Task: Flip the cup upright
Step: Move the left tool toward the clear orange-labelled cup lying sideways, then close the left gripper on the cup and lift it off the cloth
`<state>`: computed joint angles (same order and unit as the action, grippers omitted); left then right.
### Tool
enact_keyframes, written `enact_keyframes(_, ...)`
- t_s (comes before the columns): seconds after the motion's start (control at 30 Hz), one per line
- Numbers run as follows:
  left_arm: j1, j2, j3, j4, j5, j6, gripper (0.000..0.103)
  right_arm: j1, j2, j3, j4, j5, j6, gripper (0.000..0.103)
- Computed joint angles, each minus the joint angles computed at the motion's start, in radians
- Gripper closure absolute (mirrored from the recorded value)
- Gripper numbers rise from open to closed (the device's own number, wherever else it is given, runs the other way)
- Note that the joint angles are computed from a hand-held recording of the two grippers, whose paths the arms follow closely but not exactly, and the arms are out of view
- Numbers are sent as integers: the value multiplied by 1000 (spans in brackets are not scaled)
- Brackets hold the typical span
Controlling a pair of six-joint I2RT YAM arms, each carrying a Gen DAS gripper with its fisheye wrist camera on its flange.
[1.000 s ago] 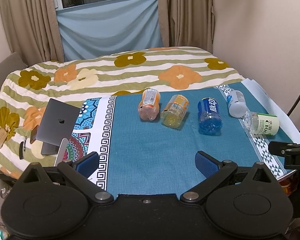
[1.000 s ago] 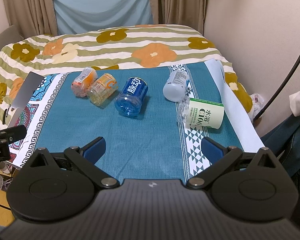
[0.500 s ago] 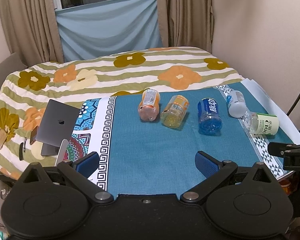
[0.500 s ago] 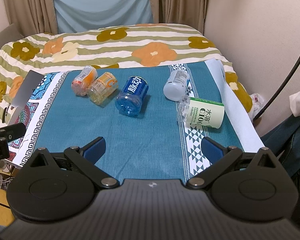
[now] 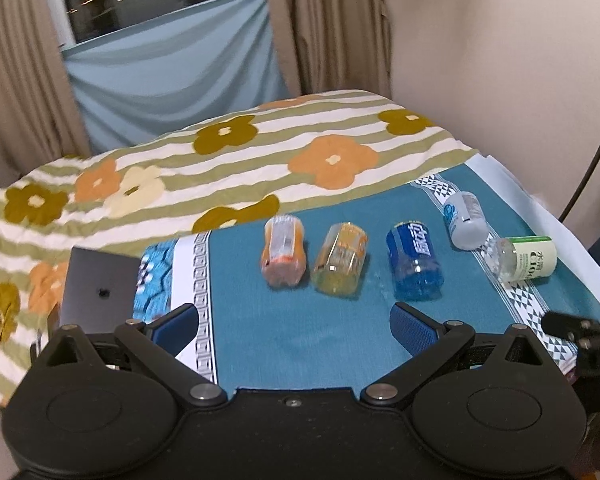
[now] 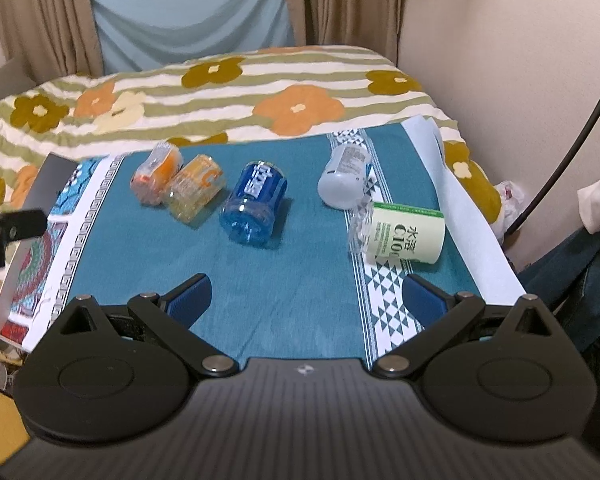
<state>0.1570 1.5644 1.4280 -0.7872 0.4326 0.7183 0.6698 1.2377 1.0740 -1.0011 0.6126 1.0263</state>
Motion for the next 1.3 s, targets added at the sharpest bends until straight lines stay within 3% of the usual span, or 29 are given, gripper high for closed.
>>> enact_keyframes(0.47, -228, 426, 343, -45, -84, 81, 2, -132, 118, -65, 164, -88, -12, 0)
enact_keyframes(0.53, -254, 497, 422, -81, -96, 98, 8, -143, 133, -73, 180, -98, -5, 0)
enact_keyframes(0.8, -326, 744, 710, -201, -157, 140, 11, -190, 162, -108, 230, -127, 49, 0)
enact_keyframes(0.9, -347, 794, 751, -210, -191, 149, 17, -206, 170, -127, 255, -146, 54, 0)
enact_keyframes(1.13, -365, 854, 785, -195, -239, 153, 18, -232, 188, -162, 310, -180, 65, 0)
enact_keyframes(1.2, -369, 865, 788, -195, -251, 160, 26, -235, 195, -167, 323, -187, 63, 0)
enact_keyframes(1.3, -374, 878, 792, -192, -264, 160, 29, -240, 205, -170, 339, -200, 61, 0)
